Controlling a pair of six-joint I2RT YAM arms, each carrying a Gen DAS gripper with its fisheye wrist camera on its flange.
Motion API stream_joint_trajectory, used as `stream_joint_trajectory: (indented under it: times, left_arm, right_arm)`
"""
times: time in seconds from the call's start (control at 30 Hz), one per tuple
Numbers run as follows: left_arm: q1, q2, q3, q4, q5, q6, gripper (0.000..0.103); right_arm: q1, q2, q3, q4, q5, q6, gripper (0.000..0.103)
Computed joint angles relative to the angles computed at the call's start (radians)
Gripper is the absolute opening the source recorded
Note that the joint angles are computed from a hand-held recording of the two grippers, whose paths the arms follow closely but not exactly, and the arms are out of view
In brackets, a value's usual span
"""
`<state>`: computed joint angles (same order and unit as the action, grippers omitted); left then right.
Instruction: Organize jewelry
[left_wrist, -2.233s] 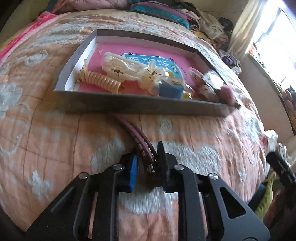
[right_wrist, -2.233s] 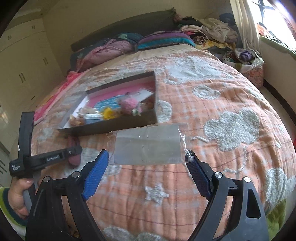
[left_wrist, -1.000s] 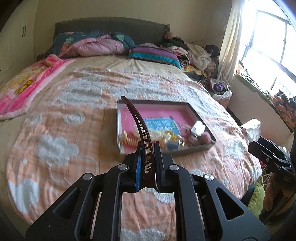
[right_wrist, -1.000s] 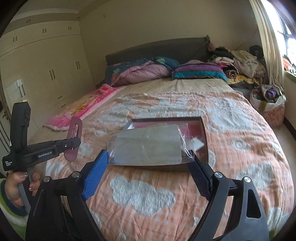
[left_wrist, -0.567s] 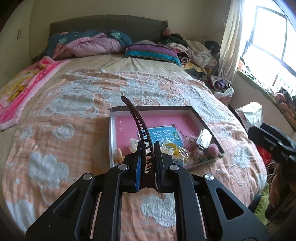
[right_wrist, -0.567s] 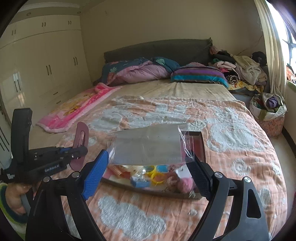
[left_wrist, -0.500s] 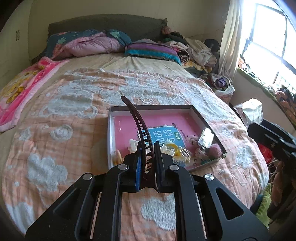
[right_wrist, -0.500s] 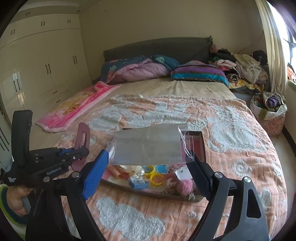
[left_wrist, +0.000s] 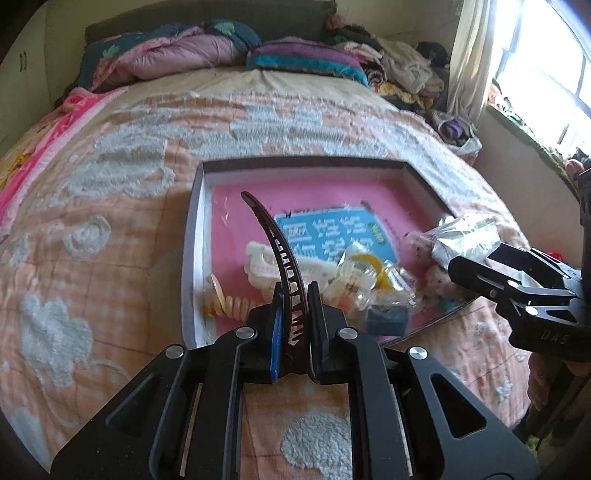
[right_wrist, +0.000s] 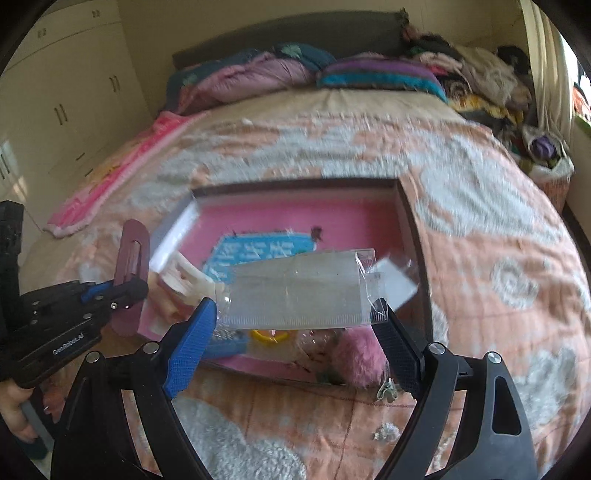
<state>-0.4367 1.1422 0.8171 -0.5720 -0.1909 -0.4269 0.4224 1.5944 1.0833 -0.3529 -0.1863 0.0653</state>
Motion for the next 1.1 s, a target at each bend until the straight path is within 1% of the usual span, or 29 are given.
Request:
stream_joint_trajectory:
  times: [0.07, 0.13, 0.2, 0.23, 0.27, 0.33, 0.37, 0.4, 0.47, 0.5, 0.53, 0.57, 0.6, 0.7, 0.73, 0.77, 0.8, 0.93, 1.0, 1.1]
  left_arm:
    - [-0.002, 0.014, -0.012, 0.016, -0.013, -0.001, 0.006]
    - [-0.008, 0.014, -0.013, 0.009, -0.031, -0.012, 0.011]
    - [-0.022, -0.003, -0.009, -0.011, -0.046, -0.016, 0.018]
    - [-0.041, -0.022, -0.002, -0.029, -0.069, -0.021, 0.027]
    - [-0.056, -0.037, 0.005, -0.046, -0.085, -0.027, 0.032]
    - [-0.102, -0.082, 0.027, -0.095, -0.124, -0.053, 0.05]
    - [-0.138, -0.103, 0.042, -0.128, -0.154, -0.073, 0.054]
    - [-0.158, -0.114, 0.051, -0.146, -0.169, -0.084, 0.056]
    - [-0.234, -0.146, 0.08, -0.207, -0.226, -0.137, 0.069]
    - [-0.271, -0.159, 0.092, -0.236, -0.257, -0.163, 0.074]
    - [-0.324, -0.172, 0.107, -0.276, -0.308, -0.208, 0.085]
    - [-0.375, -0.182, 0.12, -0.312, -0.358, -0.258, 0.094]
    - [-0.443, -0.197, 0.133, -0.36, -0.425, -0.333, 0.094]
    - [-0.553, -0.207, 0.157, -0.453, -0.493, -0.459, 0.094]
    - [-0.603, -0.202, 0.167, -0.5, -0.519, -0.523, 0.094]
    - [-0.643, -0.197, 0.173, -0.54, -0.534, -0.58, 0.094]
    - [-0.67, -0.198, 0.173, -0.562, -0.541, -0.616, 0.094]
    - [-0.85, -0.162, 0.181, -0.692, -0.613, -0.835, 0.094]
    - [-0.914, -0.155, 0.177, -0.728, -0.639, -0.911, 0.094]
    - [-0.969, -0.14, 0.177, -0.782, -0.644, -1.005, 0.094]
  right_arm:
    - [0.002, 0.015, -0.009, 0.015, 0.008, 0.004, 0.087]
    - [0.004, 0.011, -0.013, 0.014, 0.019, 0.002, 0.087]
    - [-0.002, -0.035, -0.041, 0.019, 0.015, 0.007, 0.096]
    - [-0.007, -0.06, -0.055, 0.022, 0.011, 0.006, 0.098]
    - [-0.015, -0.099, -0.077, 0.025, 0.004, 0.004, 0.098]
    - [-0.031, -0.193, -0.124, 0.018, -0.002, 0.005, 0.099]
    - [-0.043, -0.243, -0.147, 0.011, -0.017, 0.009, 0.099]
    - [-0.057, -0.297, -0.169, -0.005, -0.037, 0.014, 0.099]
    - [-0.079, -0.385, -0.195, -0.041, -0.067, 0.017, 0.099]
    - [-0.088, -0.448, -0.214, -0.065, -0.073, 0.015, 0.099]
    - [-0.095, -0.494, -0.225, -0.08, -0.077, 0.013, 0.099]
    - [-0.102, -0.544, -0.238, -0.101, -0.078, 0.008, 0.099]
    - [-0.109, -0.59, -0.245, -0.132, -0.078, 0.0, 0.099]
    - [-0.125, -0.698, -0.266, -0.216, -0.086, -0.023, 0.099]
    - [-0.133, -0.732, -0.279, -0.234, -0.088, -0.028, 0.099]
    - [-0.139, -0.768, -0.288, -0.257, -0.092, -0.03, 0.099]
    - [-0.141, -0.797, -0.296, -0.276, -0.092, -0.032, 0.099]
    - [-0.105, -0.923, -0.323, -0.355, -0.042, -0.046, 0.099]
    - [-0.087, -0.964, -0.328, -0.376, -0.019, -0.044, 0.099]
    - [-0.081, -0.995, -0.338, -0.398, -0.015, -0.038, 0.099]
